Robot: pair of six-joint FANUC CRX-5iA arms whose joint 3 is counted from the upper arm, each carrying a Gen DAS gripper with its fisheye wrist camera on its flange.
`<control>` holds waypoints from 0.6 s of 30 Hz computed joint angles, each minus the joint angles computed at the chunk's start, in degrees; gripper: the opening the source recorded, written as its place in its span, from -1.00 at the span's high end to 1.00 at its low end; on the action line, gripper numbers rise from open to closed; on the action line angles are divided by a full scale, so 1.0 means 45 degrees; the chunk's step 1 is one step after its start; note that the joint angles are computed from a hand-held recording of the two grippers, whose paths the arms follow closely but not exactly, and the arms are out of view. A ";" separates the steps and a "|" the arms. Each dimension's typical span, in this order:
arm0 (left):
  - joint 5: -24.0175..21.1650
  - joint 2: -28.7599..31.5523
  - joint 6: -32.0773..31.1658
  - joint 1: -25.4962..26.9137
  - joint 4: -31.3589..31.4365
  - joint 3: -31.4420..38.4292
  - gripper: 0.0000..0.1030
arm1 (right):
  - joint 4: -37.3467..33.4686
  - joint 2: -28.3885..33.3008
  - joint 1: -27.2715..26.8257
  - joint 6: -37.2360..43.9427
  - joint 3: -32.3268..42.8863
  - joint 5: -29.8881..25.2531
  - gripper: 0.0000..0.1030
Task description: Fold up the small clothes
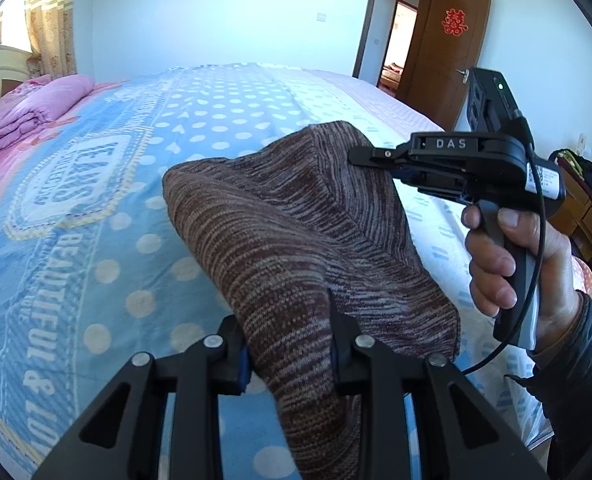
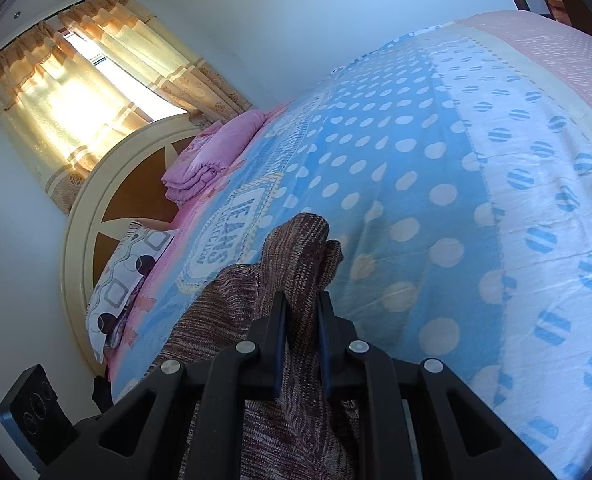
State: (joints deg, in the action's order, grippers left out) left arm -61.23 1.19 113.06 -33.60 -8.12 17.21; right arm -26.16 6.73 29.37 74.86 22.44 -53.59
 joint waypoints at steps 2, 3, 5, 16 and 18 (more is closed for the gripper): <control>-0.0001 -0.0287 0.0133 0.0005 -0.0165 -0.0224 0.44 | -0.0039 -0.0026 0.0142 0.0004 -0.0049 0.0098 0.73; 0.0009 -0.0485 0.0180 0.0000 -0.0230 -0.0404 0.44 | -0.0037 -0.0043 0.0222 0.0021 -0.0089 0.0161 0.73; 0.0037 -0.0817 0.0236 0.0007 -0.0355 -0.0725 0.44 | -0.0097 -0.0129 0.0379 0.0079 -0.0238 0.0319 0.73; -0.0589 -0.2129 0.0474 0.0187 -0.1027 -0.1672 0.44 | -0.0057 0.0067 0.1626 -0.0023 0.0008 0.0547 0.73; -0.0650 -0.2336 0.0556 0.0228 -0.1260 -0.1744 0.44 | -0.0064 0.0185 0.1770 0.0029 0.0230 0.0509 0.73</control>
State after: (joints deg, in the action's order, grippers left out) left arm -64.15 -9.33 115.56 -32.57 -13.79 9.36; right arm -26.45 7.56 37.34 74.99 23.48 -51.29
